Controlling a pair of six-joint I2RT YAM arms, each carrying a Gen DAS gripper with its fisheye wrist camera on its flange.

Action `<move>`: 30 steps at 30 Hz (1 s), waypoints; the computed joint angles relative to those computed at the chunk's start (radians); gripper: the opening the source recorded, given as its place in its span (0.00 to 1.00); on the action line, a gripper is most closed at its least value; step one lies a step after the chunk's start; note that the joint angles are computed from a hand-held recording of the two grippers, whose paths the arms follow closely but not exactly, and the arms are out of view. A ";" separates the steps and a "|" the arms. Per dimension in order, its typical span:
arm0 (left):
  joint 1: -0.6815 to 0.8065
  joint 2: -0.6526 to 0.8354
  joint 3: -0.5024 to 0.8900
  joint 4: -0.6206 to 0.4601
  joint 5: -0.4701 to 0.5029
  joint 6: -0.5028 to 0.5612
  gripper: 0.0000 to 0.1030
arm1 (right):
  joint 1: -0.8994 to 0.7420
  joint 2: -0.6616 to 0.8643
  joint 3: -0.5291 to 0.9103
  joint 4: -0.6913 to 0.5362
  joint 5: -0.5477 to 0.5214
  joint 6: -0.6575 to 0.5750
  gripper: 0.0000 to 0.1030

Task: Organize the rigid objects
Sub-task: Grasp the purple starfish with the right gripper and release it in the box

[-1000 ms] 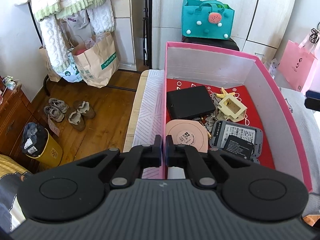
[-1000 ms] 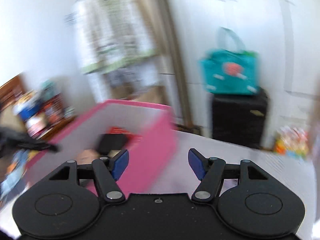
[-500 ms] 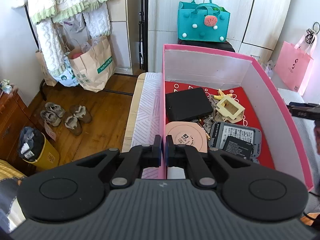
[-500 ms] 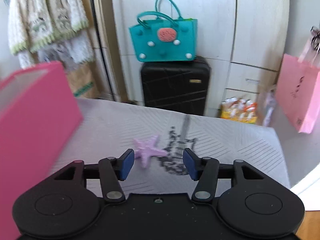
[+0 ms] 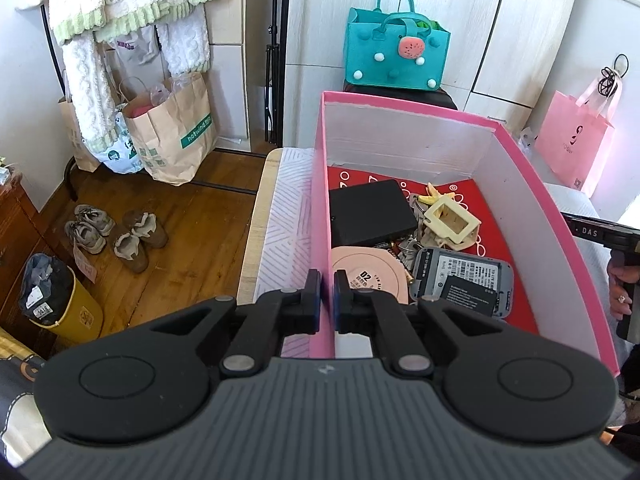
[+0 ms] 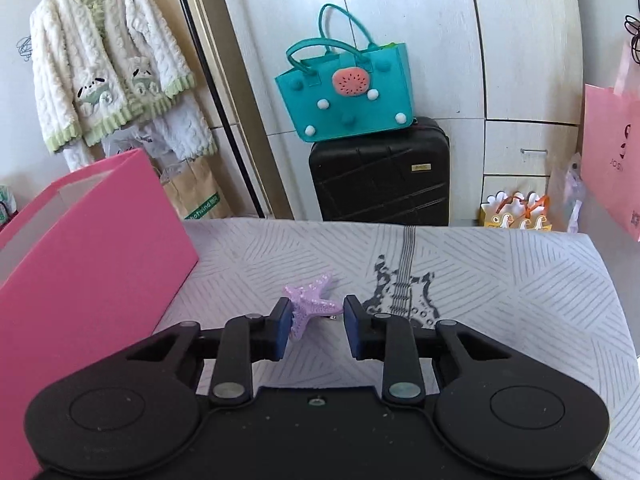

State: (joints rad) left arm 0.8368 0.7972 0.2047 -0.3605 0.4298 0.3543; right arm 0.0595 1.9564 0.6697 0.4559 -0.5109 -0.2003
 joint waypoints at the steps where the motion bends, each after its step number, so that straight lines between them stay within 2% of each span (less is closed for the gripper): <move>1: 0.000 0.001 -0.001 0.002 0.000 0.003 0.05 | 0.002 -0.003 -0.010 0.007 0.002 0.009 0.32; 7: 0.003 -0.007 -0.012 0.012 0.002 0.010 0.05 | 0.001 -0.097 -0.107 0.077 -0.024 0.067 0.32; 14: -0.040 -0.047 -0.020 0.005 -0.037 -0.018 0.05 | 0.021 -0.350 -0.228 0.076 -0.090 0.113 0.32; 17: -0.065 -0.070 -0.027 0.000 -0.061 -0.036 0.05 | 0.034 -0.464 -0.233 0.005 -0.206 0.126 0.32; 20: -0.065 -0.071 -0.025 -0.006 -0.061 -0.036 0.05 | 0.076 -0.548 -0.198 -0.130 -0.350 0.048 0.32; 22: -0.060 -0.074 -0.021 -0.018 -0.055 -0.033 0.05 | 0.146 -0.585 -0.170 -0.212 -0.309 -0.036 0.32; 26: -0.059 -0.104 -0.035 -0.022 -0.054 -0.030 0.05 | 0.315 -0.553 -0.148 -0.158 -0.018 -0.142 0.32; 30: -0.040 -0.107 -0.035 -0.034 -0.039 -0.011 0.05 | 0.356 -0.428 -0.062 -0.173 0.037 -0.149 0.32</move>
